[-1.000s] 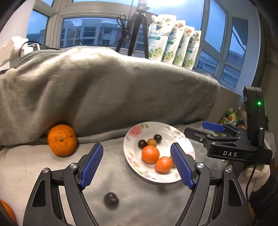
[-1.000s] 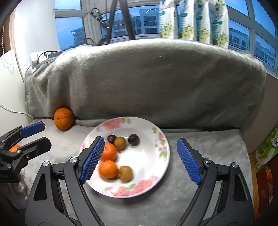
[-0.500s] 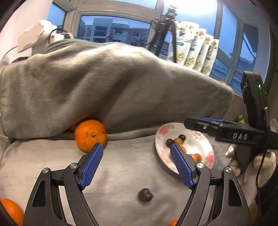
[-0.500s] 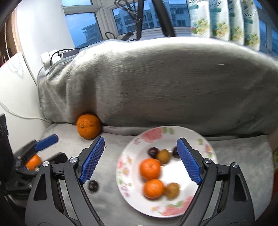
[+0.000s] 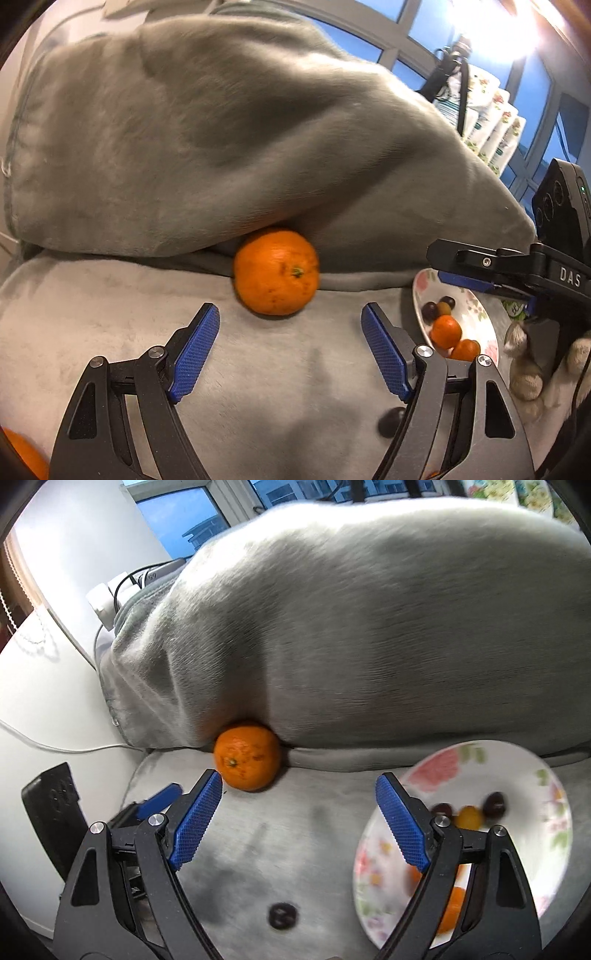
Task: Organize fruits
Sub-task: 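Move the right tool to the large orange by the blanket and close on it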
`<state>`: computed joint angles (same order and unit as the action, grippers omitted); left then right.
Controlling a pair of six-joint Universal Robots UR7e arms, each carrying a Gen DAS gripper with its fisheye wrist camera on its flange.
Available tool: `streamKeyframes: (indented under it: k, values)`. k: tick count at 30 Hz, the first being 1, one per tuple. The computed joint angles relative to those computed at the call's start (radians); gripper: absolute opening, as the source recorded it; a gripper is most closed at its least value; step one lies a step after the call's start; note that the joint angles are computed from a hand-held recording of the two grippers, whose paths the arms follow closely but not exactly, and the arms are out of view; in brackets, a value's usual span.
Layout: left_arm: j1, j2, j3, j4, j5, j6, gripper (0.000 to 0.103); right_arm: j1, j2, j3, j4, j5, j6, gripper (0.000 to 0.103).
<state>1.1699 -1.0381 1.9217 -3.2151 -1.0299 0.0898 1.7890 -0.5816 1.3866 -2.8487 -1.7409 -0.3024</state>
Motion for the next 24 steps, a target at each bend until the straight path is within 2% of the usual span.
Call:
streamKeyframes:
  k: [4, 9, 16, 24]
  values:
    - [0.033, 0.006, -0.027, 0.031, -0.061, -0.02, 0.078, 0.0, 0.045, -0.05, 0.04, 0.033, 0.052, 0.088]
    - [0.052, 0.021, -0.063, 0.075, -0.094, -0.025, 0.073, 0.003, 0.1, -0.116, 0.084, 0.067, 0.101, 0.087]
    - [0.077, 0.028, -0.09, 0.112, -0.16, -0.06, 0.069, 0.016, 0.184, -0.219, 0.117, 0.054, 0.121, 0.08]
    - [0.094, 0.05, -0.123, 0.133, -0.172, -0.067, 0.064, 0.025, 0.248, -0.282, 0.125, 0.038, 0.132, 0.076]
